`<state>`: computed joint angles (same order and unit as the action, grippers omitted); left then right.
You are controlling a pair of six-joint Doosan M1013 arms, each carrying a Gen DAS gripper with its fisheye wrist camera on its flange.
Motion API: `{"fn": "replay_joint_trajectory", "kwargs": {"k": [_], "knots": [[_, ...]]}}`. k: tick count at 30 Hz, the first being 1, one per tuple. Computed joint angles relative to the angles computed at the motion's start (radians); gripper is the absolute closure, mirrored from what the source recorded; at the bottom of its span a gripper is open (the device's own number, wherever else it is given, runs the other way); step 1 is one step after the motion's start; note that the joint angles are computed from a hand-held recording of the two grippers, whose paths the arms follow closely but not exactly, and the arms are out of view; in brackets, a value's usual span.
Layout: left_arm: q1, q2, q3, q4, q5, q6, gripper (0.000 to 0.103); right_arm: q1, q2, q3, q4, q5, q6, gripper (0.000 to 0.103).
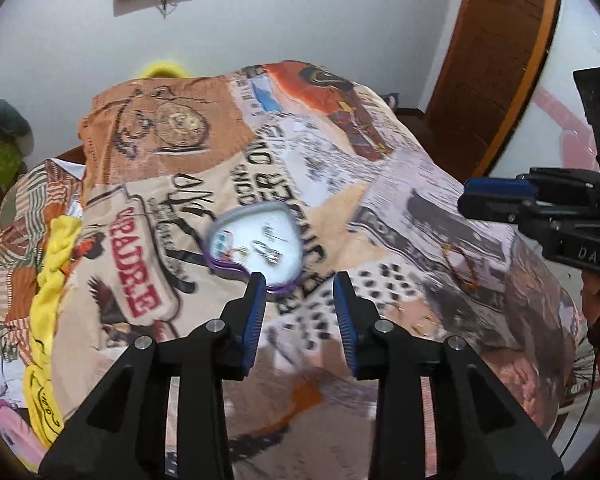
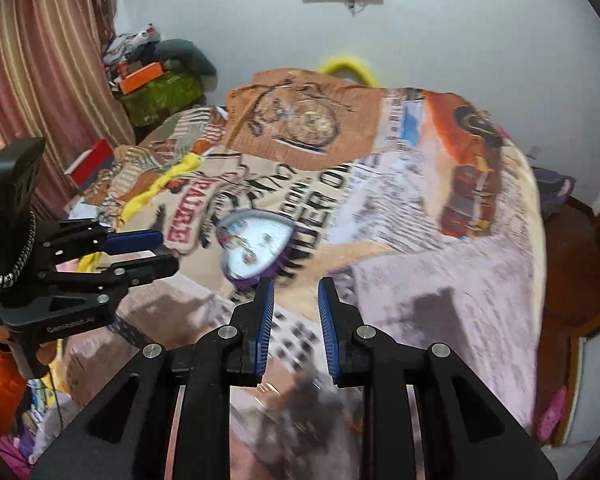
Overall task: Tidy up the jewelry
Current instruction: 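Move the right tool over the braided bracelet on the bed, then close the right tool on the braided bracelet while the left tool grasps a gold ring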
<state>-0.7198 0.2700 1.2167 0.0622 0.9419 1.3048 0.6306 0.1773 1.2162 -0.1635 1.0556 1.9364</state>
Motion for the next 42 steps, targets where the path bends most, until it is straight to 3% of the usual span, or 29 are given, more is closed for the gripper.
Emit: {"fn": "replay_joint_trajectory", "kwargs": {"k": [3, 7, 21, 31, 38, 42], "knots": [[-0.014, 0.007, 0.000, -0.015, 0.007, 0.010, 0.069, 0.001, -0.030, 0.039, -0.050, 0.009, 0.032, 0.077], [-0.025, 0.019, 0.003, -0.044, 0.023, 0.014, 0.069, -0.003, -0.064, 0.084, -0.092, 0.024, 0.073, 0.059], [-0.056, 0.045, 0.018, -0.002, 0.068, 0.035, 0.069, -0.093, -0.092, 0.211, 0.131, 0.029, 0.116, 0.059], [-0.052, 0.060, 0.013, -0.028, 0.041, 0.062, 0.069, -0.070, -0.081, 0.228, 0.052, -0.011, 0.129, 0.059], [-0.044, 0.068, 0.001, -0.083, 0.038, 0.110, 0.069, -0.084, -0.079, 0.236, 0.076, -0.044, 0.113, 0.060], [-0.050, 0.069, 0.000, -0.105, 0.038, 0.147, 0.069, -0.086, -0.078, 0.239, 0.075, -0.052, 0.115, 0.073]]}}
